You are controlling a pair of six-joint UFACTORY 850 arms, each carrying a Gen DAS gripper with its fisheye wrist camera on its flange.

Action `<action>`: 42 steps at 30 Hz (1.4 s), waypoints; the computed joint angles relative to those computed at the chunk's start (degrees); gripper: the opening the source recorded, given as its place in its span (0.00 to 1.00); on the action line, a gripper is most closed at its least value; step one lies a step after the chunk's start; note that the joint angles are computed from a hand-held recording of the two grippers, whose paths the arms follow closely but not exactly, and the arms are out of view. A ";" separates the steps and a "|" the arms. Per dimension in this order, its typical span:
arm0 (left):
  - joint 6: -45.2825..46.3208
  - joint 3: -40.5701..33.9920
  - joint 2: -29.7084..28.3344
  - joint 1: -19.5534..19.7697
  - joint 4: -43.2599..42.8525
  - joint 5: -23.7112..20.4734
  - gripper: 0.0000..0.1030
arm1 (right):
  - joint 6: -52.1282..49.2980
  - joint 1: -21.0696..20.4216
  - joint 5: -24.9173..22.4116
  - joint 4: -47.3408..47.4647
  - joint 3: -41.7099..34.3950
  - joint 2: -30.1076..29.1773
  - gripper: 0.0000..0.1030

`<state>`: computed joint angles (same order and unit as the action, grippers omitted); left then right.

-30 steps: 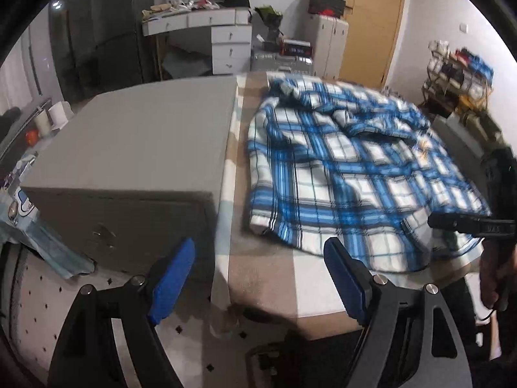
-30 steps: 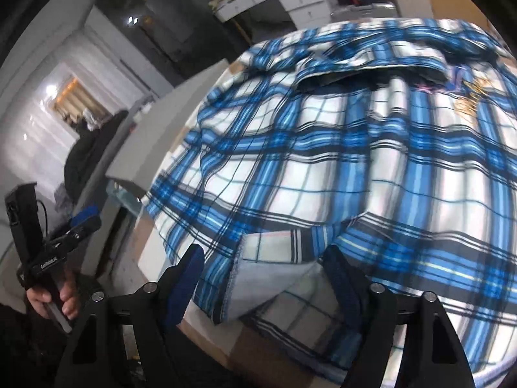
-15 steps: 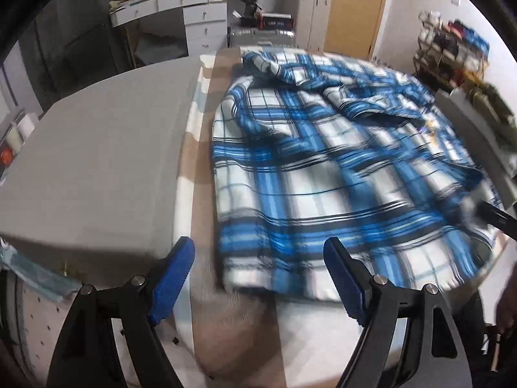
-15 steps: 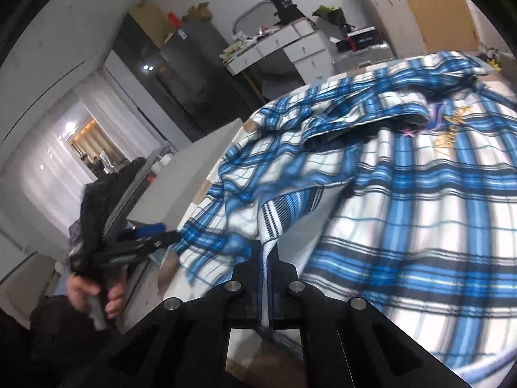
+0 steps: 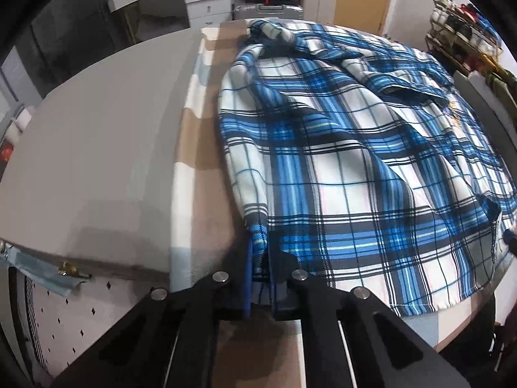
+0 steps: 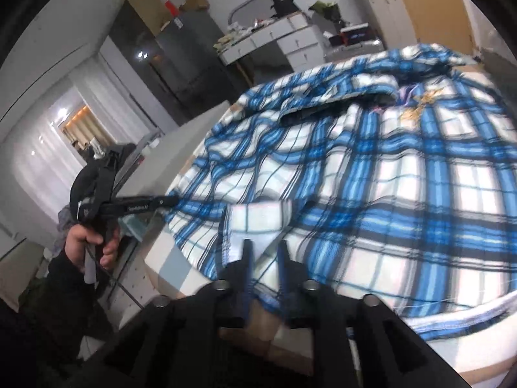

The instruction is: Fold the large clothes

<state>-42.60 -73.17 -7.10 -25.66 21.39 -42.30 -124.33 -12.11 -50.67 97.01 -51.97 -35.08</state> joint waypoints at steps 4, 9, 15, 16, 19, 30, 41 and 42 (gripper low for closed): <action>-5.47 0.23 0.34 -0.78 4.87 -3.85 0.01 | -4.62 -1.38 -1.98 4.35 2.83 1.92 0.40; -13.17 1.52 1.34 -2.92 12.38 -11.71 0.01 | -6.94 -2.92 -4.39 5.23 6.24 7.34 0.61; -18.02 4.43 5.87 -4.66 15.04 -11.47 0.00 | 2.72 -2.16 -2.87 -2.87 2.81 16.07 0.66; -18.61 5.10 6.97 -4.47 14.70 -9.35 0.00 | 4.95 -1.33 -1.23 -4.13 2.61 16.92 0.66; -15.42 6.46 8.99 -2.44 9.75 -1.29 0.02 | 12.90 -1.91 1.85 -9.23 0.50 20.94 0.66; -6.31 5.16 5.84 0.50 -0.35 2.78 0.26 | 32.87 -13.63 20.36 -23.98 -10.78 19.41 0.70; -3.41 2.97 2.70 1.29 -1.70 2.68 0.28 | 49.82 -15.49 10.71 -38.97 -18.57 12.05 0.45; -3.22 2.69 2.39 1.24 -1.45 2.43 0.29 | 49.33 -15.35 10.80 -38.81 -18.49 12.09 0.30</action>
